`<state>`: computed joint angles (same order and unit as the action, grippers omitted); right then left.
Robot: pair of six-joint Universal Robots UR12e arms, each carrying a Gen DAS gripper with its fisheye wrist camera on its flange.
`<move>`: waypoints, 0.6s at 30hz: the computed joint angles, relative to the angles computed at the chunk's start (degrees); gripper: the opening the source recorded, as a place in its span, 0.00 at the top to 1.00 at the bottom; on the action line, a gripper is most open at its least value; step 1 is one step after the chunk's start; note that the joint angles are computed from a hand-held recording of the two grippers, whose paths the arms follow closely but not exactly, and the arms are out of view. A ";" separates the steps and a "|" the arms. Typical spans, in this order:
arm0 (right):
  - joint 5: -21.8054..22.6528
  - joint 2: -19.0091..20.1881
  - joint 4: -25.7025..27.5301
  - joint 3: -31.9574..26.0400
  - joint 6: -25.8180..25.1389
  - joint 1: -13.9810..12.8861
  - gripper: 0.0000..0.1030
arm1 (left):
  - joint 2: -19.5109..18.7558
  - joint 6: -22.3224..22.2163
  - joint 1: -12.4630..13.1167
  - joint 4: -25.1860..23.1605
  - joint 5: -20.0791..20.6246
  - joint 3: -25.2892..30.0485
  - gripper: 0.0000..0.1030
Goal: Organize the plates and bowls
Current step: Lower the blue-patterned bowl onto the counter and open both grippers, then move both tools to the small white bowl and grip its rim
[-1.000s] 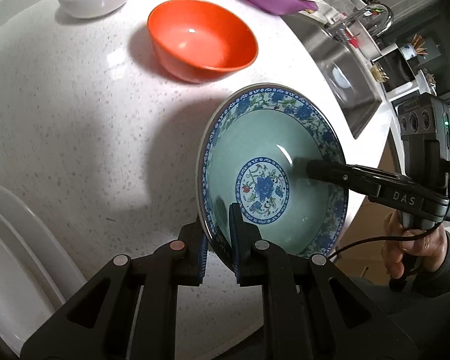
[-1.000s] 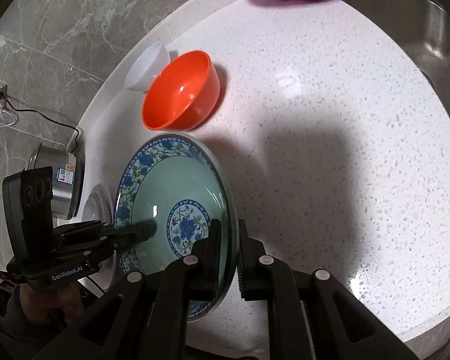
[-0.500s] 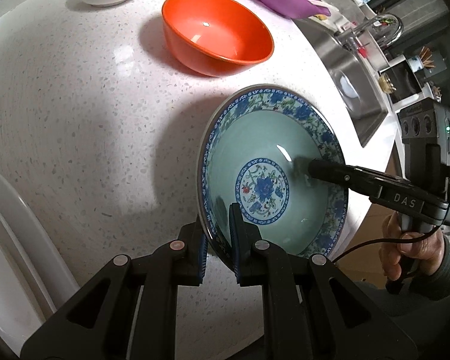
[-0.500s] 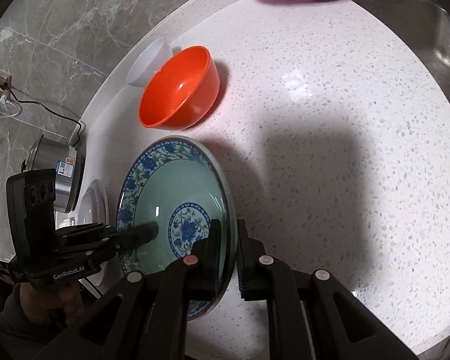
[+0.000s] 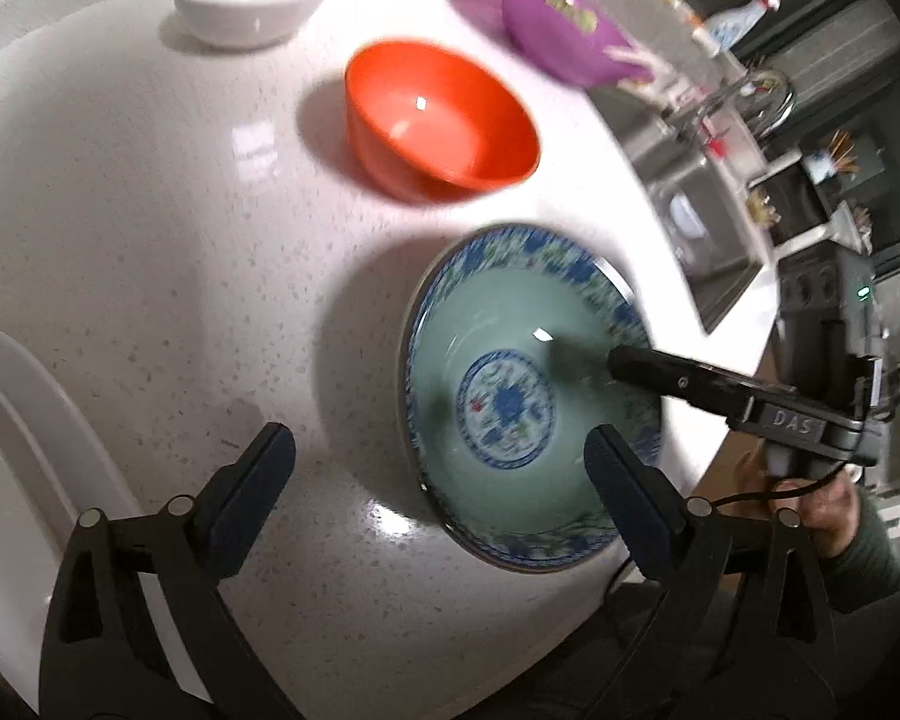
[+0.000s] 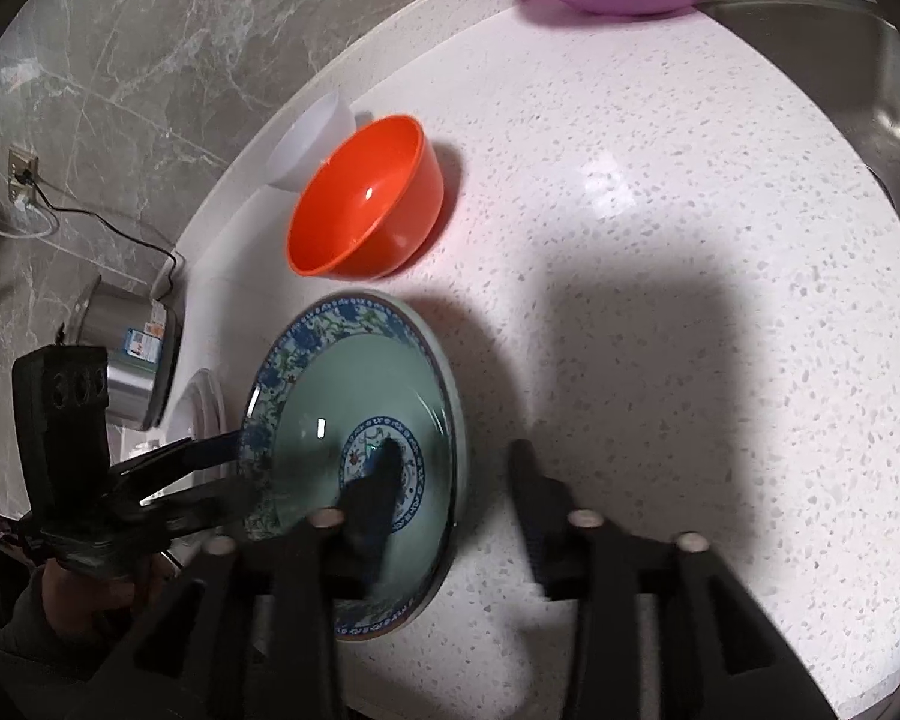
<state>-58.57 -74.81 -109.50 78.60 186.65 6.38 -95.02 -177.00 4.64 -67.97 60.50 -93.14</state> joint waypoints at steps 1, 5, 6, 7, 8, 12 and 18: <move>0.42 -0.20 -0.55 0.15 0.12 -0.26 0.53 | 0.14 -0.24 0.13 0.22 -0.19 0.01 0.05; 0.68 -0.51 -3.73 0.03 1.30 -1.22 0.32 | 0.73 -1.47 1.19 1.81 -0.97 0.51 0.00; 1.19 -0.47 -5.05 -0.12 2.02 -1.56 0.30 | 0.75 -1.60 1.43 3.04 -0.62 0.95 0.00; 1.81 -0.29 -6.20 -0.51 2.66 -1.90 0.28 | 0.59 -1.33 1.65 4.10 0.12 1.74 0.00; 2.28 -0.05 -7.04 -1.00 3.23 -2.13 0.26 | 0.44 -1.14 1.83 4.75 0.67 2.39 0.00; 4.22 2.00 -9.69 -4.30 5.03 -2.77 0.23 | -1.68 -0.73 2.95 8.52 4.95 7.02 0.00; 6.13 7.90 -8.44 -13.96 3.53 -2.06 0.23 | -9.57 -3.07 5.21 0.14 5.99 18.74 0.01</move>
<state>-52.44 -66.91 -117.95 64.64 190.18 4.32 -104.59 -180.07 9.85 -67.83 66.49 -74.40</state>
